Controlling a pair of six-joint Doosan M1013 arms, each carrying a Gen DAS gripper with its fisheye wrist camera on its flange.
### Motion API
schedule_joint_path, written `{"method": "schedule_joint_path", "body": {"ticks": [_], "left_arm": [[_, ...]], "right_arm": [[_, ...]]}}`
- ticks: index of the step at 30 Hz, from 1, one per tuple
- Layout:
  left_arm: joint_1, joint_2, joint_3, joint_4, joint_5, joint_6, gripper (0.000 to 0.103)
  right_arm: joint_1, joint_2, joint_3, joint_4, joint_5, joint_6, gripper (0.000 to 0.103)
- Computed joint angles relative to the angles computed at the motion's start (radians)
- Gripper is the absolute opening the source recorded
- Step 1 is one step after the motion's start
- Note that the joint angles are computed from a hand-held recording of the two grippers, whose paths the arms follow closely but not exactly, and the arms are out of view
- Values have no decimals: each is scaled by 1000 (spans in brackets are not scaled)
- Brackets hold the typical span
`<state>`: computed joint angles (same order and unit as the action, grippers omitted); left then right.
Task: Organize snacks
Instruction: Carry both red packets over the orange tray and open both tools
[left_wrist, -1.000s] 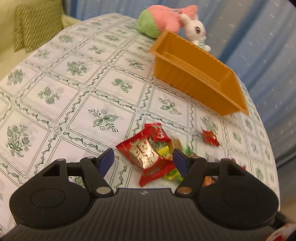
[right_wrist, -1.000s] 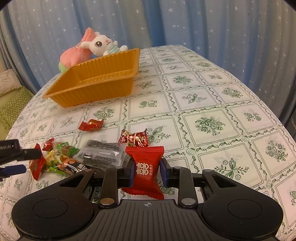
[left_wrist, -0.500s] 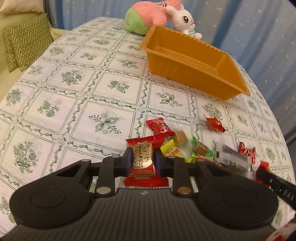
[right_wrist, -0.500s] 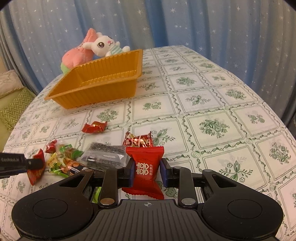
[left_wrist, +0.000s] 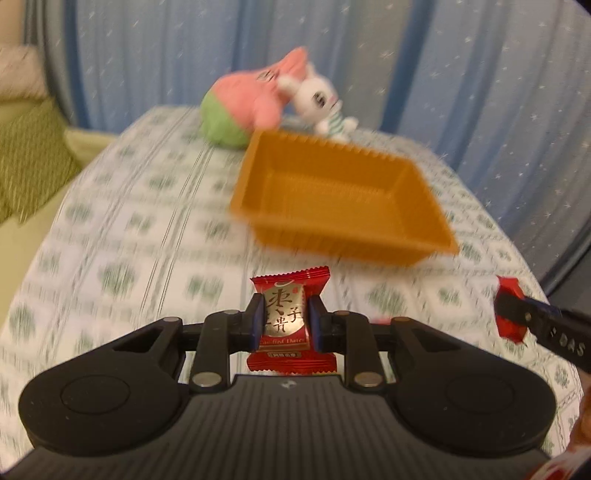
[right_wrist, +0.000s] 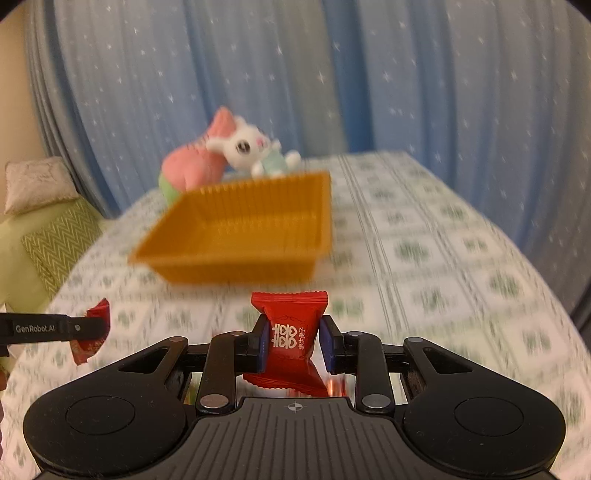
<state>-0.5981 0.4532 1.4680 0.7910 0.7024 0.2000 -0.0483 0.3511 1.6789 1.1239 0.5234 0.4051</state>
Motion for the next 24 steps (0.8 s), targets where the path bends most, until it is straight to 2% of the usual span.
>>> {"method": "schedule_joint_path", "body": {"ticks": [5,8,12,18,24], "left_arm": [[29,44,-68,47,-38,33,22],[51,72,-103,34,-60,55,22],[75,117,-158,22,-80,109,22],[100,163,-212,-23,-93,183,22],[110,181,-230,-28,-93,189,23]], "right_arm": [[14,71,-110,13,16,23,29],[28,115,-168,14,10,24,29],[44,171,-242,-46,17,118,29],[77,223,-307,-123,8,169,29],[97,257,-349,-180,8,210,29]]}}
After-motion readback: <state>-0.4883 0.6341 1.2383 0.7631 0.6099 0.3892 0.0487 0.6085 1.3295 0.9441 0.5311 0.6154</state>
